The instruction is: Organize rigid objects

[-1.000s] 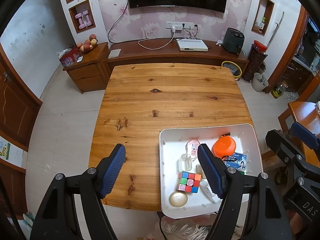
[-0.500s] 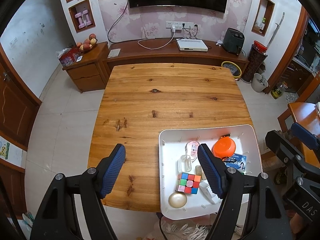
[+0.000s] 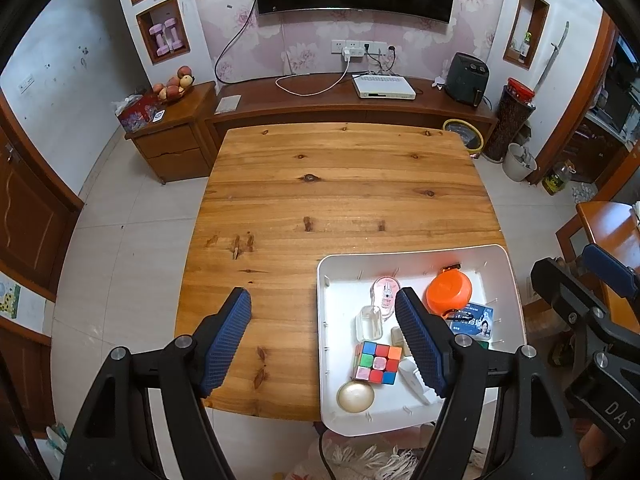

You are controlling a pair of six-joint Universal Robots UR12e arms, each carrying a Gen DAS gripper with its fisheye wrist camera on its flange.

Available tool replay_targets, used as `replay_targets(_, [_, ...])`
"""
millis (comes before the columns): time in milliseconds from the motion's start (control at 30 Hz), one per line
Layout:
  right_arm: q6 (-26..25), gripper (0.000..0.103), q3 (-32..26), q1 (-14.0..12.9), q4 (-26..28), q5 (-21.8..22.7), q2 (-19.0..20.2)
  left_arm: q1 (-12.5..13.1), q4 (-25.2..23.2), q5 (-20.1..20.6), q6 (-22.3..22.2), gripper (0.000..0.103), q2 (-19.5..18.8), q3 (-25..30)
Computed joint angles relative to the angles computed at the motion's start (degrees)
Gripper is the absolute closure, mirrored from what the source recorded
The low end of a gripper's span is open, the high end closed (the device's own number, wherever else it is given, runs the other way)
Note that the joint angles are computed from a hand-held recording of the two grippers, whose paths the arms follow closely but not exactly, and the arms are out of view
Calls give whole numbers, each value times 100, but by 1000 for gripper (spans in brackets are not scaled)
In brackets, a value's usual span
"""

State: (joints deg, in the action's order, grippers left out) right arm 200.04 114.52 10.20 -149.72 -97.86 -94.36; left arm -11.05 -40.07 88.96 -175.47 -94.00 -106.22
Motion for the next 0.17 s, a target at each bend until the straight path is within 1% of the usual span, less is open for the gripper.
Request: replay_targets(167, [0, 23, -5, -1, 2, 3, 1, 2, 17, 9, 2, 26, 13, -49])
